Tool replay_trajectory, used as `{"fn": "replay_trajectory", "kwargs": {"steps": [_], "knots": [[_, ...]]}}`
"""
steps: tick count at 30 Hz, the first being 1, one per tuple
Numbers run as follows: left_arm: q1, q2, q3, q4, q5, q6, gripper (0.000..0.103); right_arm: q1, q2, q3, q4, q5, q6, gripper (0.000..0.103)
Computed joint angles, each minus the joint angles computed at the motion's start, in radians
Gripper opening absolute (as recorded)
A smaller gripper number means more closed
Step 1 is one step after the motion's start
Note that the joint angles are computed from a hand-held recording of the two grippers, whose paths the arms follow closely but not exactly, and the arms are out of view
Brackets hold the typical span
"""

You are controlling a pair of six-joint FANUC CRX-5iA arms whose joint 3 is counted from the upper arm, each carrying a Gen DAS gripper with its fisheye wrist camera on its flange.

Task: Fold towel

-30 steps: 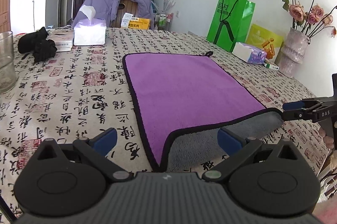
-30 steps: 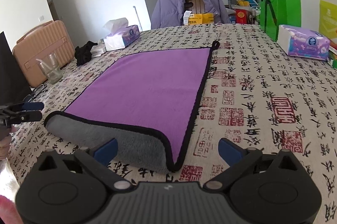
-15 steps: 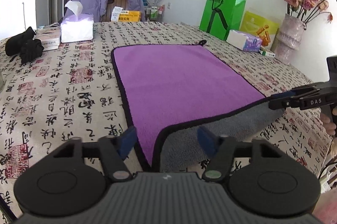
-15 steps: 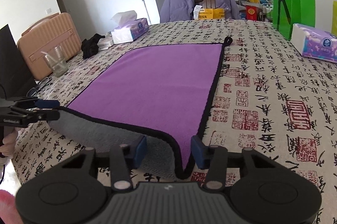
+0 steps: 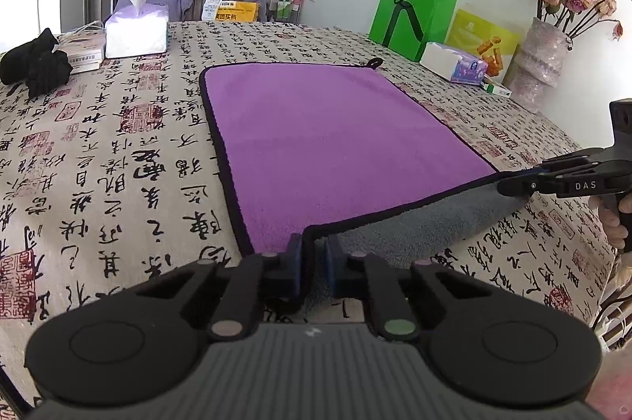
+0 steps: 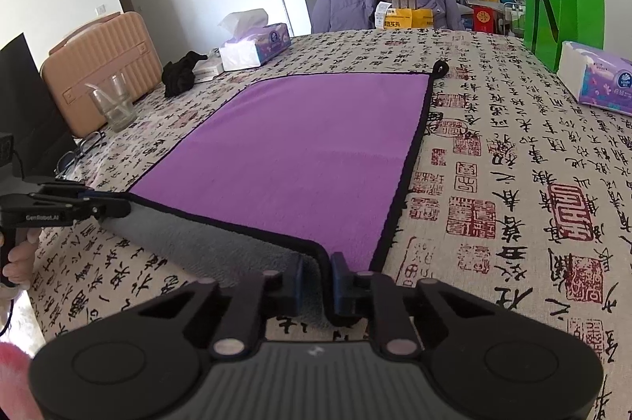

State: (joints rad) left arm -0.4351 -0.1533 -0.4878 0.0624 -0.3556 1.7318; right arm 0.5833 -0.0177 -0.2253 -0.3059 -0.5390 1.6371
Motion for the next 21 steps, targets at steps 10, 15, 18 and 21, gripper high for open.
{"fn": "replay_trajectory", "kwargs": {"steps": [10,15,18,21], "knots": [[-0.021,0.004,0.040,-0.104,-0.032,0.088,0.006,0.022,-0.008,-0.013,0.057,0.011,-0.028,0.005],[-0.036,0.009,0.072,-0.175,-0.058,0.140,0.006,0.026,-0.018,-0.020,0.069,0.029,-0.034,0.005],[-0.052,0.015,0.100,-0.231,-0.081,0.179,0.006,0.026,-0.019,-0.021,0.074,0.036,-0.037,0.005],[-0.061,0.020,0.120,-0.269,-0.097,0.202,0.006,0.027,-0.019,-0.020,0.087,0.042,-0.046,0.005]]}}
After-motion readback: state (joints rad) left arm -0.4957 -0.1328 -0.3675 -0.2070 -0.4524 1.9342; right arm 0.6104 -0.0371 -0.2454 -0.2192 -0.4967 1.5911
